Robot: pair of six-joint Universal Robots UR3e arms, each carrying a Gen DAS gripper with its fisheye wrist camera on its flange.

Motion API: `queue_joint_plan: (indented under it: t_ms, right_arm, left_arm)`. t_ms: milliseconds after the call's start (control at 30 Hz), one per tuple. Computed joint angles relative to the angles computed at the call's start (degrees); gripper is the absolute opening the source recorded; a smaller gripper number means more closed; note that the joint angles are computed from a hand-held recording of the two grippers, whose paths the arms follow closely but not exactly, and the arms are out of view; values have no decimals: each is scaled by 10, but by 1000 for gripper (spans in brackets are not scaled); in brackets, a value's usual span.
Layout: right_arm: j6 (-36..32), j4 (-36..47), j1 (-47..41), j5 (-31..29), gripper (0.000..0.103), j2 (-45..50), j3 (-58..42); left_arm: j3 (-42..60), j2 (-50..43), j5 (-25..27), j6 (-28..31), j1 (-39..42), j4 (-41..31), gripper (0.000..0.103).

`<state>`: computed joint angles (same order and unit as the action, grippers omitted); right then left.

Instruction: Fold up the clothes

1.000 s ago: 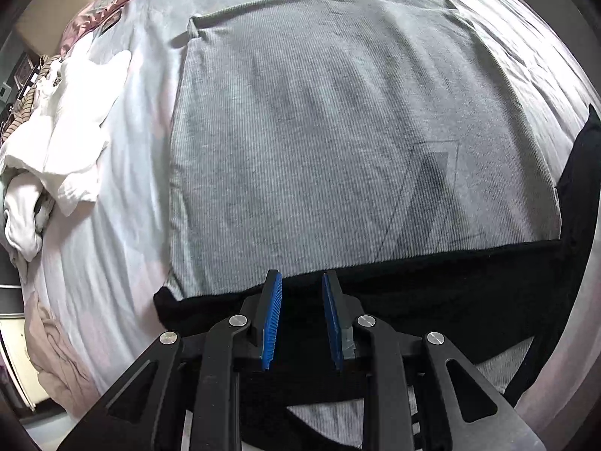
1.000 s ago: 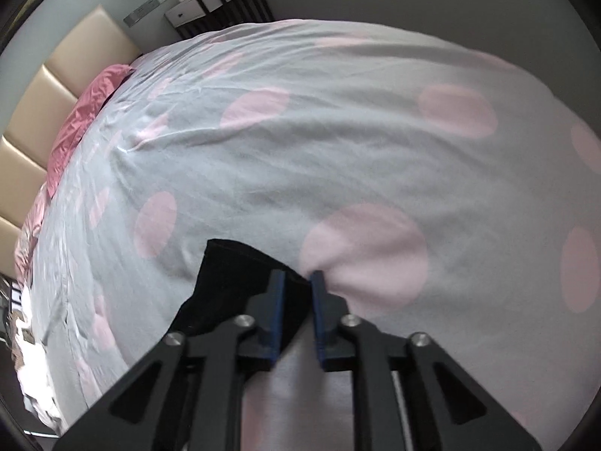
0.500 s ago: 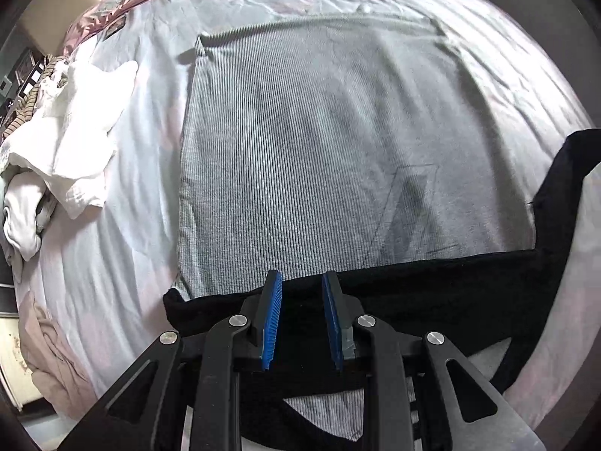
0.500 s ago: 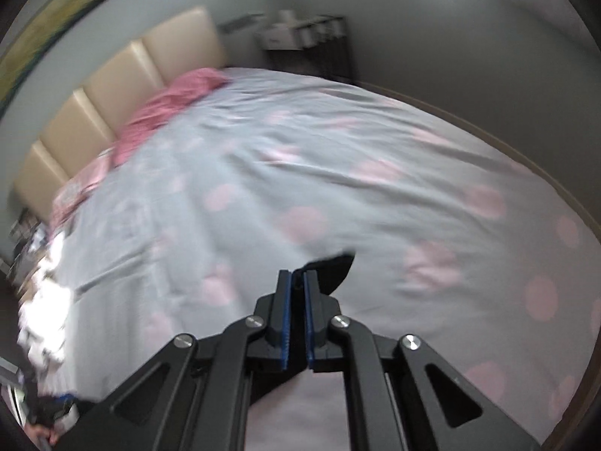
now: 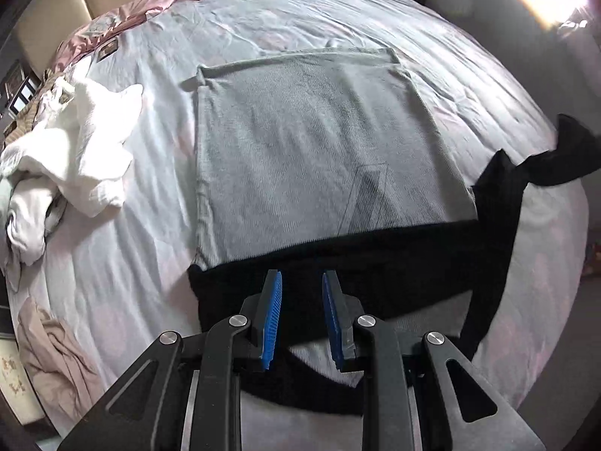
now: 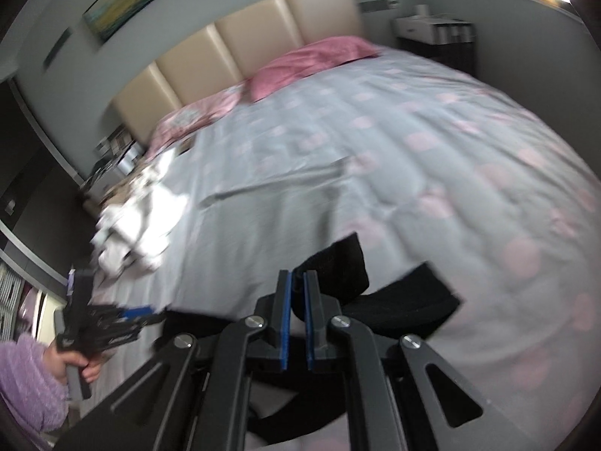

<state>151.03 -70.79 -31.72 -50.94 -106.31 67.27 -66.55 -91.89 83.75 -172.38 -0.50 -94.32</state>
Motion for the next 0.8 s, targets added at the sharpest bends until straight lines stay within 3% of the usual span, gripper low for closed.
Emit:
queue_joint_plan:
  t_ms: [100, 267, 433, 667, 800]
  right_arm:
    - [105, -111, 120, -27, 6, -34, 96]
    - [302, -373, 347, -125, 6, -13, 239]
    - [384, -539, 508, -216, 6, 82, 291]
    - [378, -581, 591, -253, 10, 169, 322]
    - [358, -536, 582, -235, 10, 165, 326]
  left_arm:
    - [-39, 67, -30, 48, 59, -36, 24]
    - [-94, 138, -72, 130, 155, -73, 24]
    - [-140, 164, -104, 185, 221, -88, 24]
    - [-193, 147, -134, 192, 209, -56, 24]
    - [-210, 135, -165, 192, 204, -53, 24]
